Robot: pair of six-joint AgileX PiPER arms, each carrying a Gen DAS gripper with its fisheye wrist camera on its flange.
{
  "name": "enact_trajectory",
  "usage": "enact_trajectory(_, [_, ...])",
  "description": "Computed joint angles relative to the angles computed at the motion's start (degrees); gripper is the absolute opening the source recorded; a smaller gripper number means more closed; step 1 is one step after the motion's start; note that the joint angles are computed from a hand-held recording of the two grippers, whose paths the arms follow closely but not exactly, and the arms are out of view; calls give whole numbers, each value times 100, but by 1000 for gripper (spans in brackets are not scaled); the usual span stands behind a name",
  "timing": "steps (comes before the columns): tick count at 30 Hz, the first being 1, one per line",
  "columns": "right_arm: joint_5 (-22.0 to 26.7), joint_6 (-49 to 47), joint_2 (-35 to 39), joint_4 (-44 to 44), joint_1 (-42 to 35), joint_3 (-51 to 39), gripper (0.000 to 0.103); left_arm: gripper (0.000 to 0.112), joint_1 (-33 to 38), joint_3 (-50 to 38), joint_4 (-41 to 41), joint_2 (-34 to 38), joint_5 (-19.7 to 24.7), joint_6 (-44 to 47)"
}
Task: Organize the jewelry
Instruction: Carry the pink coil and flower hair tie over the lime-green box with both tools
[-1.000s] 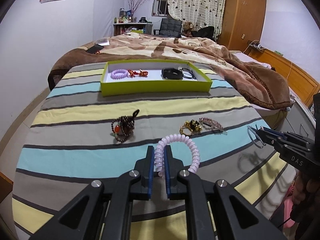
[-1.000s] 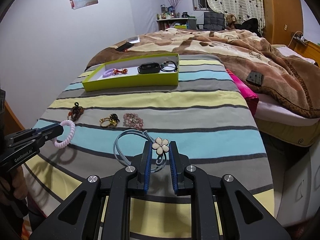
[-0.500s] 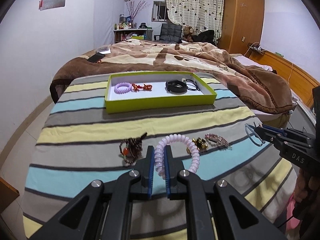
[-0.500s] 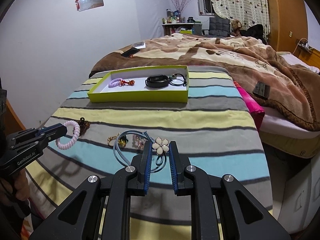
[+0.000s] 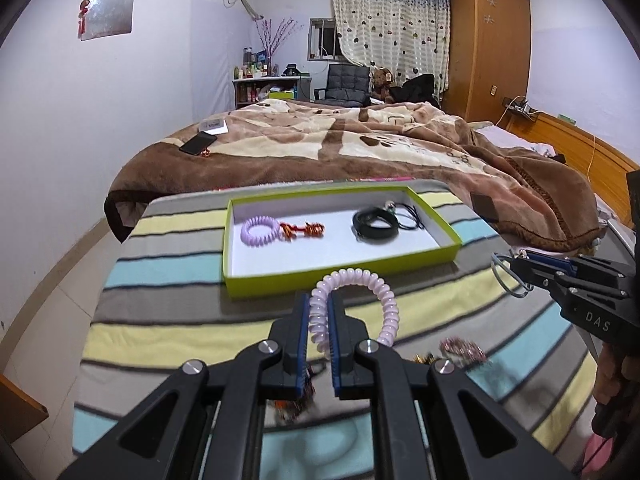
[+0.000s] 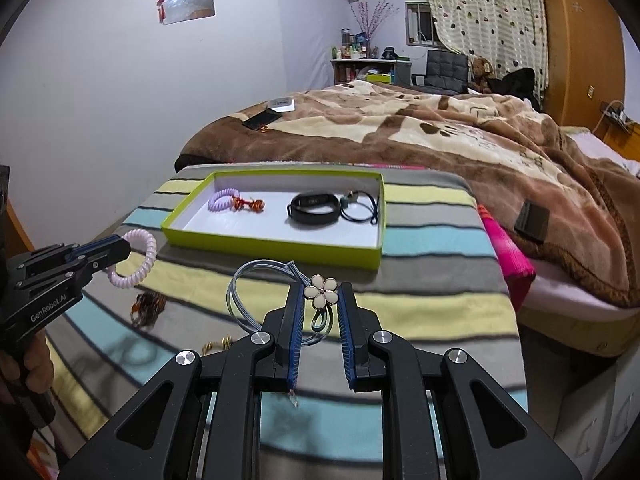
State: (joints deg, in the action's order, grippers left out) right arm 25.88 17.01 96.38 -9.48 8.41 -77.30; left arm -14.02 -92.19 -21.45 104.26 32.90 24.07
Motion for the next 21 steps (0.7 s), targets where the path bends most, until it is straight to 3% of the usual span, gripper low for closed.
enact_trajectory(11, [496,-477,1226,217,-238,-1631,17,10,36,-1983,634,1355,523,-694])
enact_trajectory(21, [1279,-849,2407,697,-469,-3332,17,10,128,-4543,1091,2920,1712,-1315])
